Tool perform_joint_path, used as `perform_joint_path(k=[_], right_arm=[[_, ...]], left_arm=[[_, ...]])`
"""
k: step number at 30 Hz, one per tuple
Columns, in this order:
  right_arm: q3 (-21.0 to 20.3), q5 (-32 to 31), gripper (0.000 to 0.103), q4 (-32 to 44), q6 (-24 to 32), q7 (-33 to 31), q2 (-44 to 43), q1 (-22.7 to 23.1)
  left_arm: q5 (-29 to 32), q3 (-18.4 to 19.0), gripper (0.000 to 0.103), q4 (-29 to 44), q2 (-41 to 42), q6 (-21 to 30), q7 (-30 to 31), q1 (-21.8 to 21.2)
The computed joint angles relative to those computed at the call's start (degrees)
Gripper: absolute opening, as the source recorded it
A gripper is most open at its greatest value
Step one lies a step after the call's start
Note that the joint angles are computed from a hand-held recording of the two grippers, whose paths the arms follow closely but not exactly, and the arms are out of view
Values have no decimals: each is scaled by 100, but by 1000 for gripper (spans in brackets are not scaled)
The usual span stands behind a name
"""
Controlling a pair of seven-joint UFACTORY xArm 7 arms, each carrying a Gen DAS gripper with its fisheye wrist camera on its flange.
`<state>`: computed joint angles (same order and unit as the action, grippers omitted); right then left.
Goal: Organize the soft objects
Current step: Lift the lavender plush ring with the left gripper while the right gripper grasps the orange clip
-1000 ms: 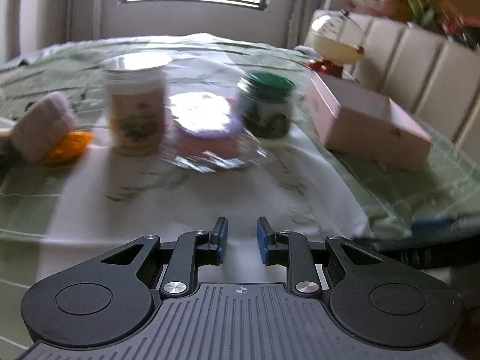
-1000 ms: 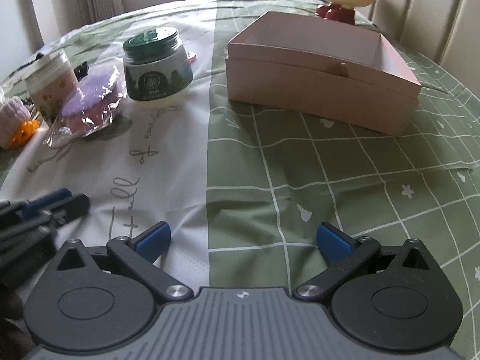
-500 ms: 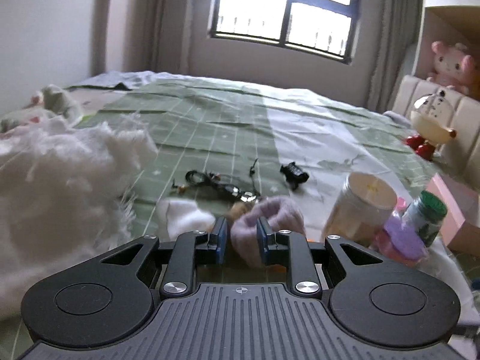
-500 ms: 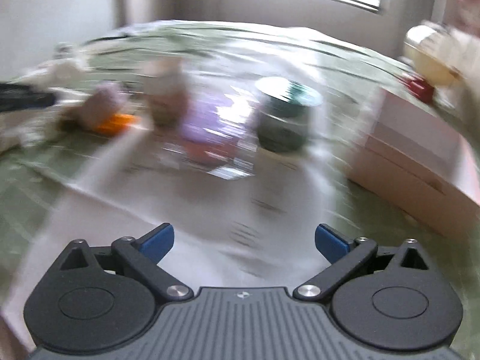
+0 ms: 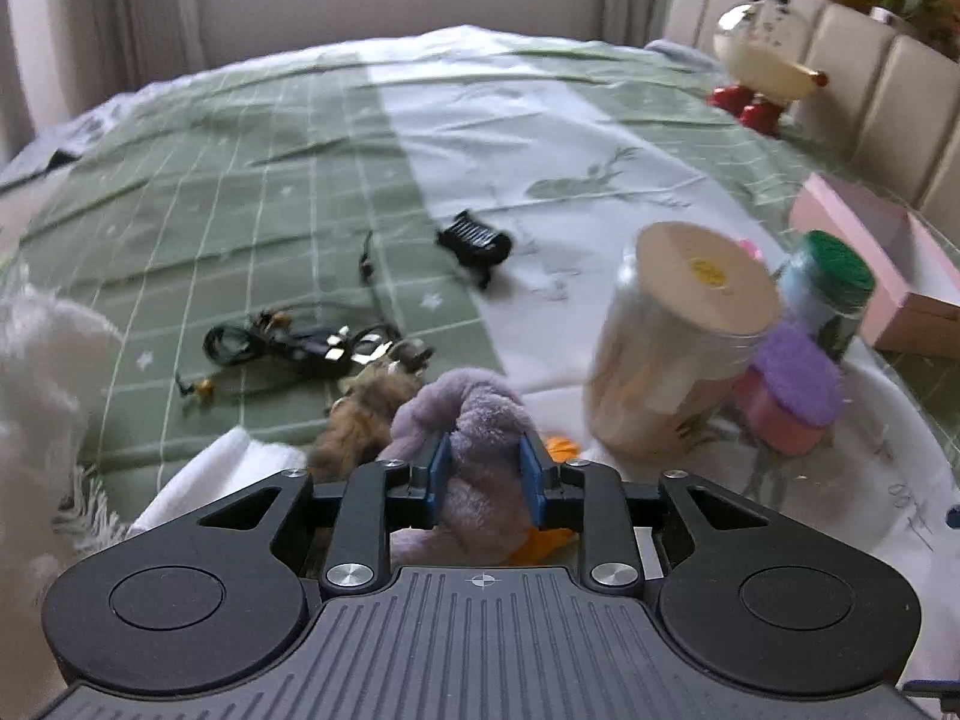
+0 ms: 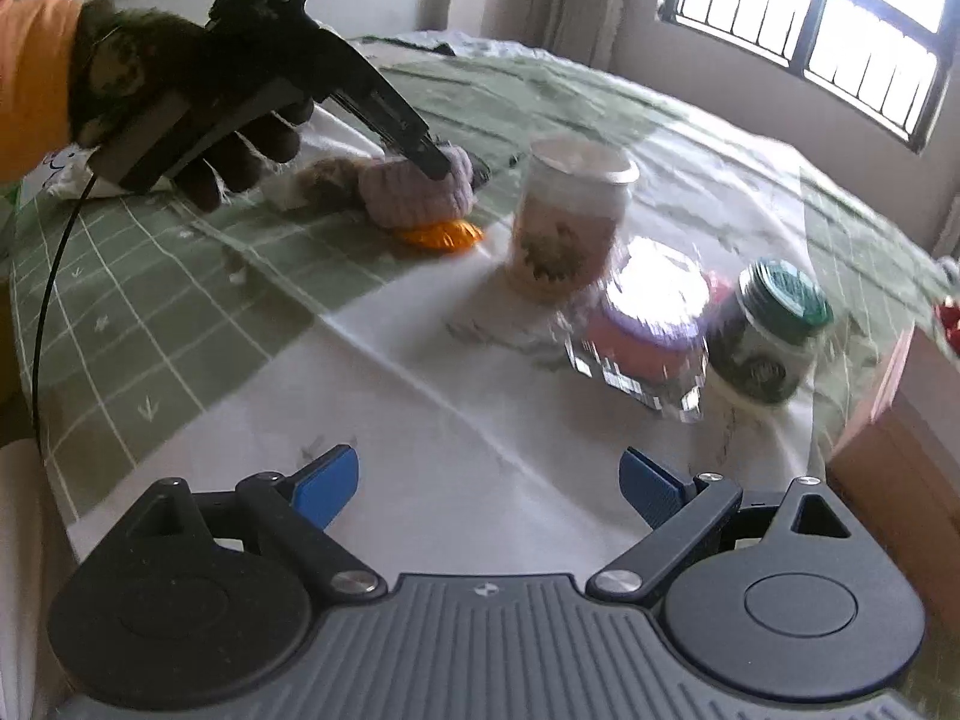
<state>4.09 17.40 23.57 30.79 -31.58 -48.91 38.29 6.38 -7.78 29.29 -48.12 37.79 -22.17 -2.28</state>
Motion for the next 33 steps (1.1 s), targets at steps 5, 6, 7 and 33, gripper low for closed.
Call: perform_joint_path(k=[5, 6, 7, 33], right_arm=[[-187, 98, 95, -124, 53, -79, -51, 16], [-214, 143, 95, -118, 83, -95, -56, 42], [-220, 181, 95, -114, 76, -119, -48, 69], [615, 412, 68, 2170, -1557, -732, 3368, 701]], left_arm=[[-241, 283, 31, -59, -77, 432, 60, -77], [-249, 296, 31, -101, -98, 405, 108, -83], [-242, 275, 31, -148, -128, 354, 124, -70], [-123, 447, 15, -1268, -2674, -122, 327, -276]])
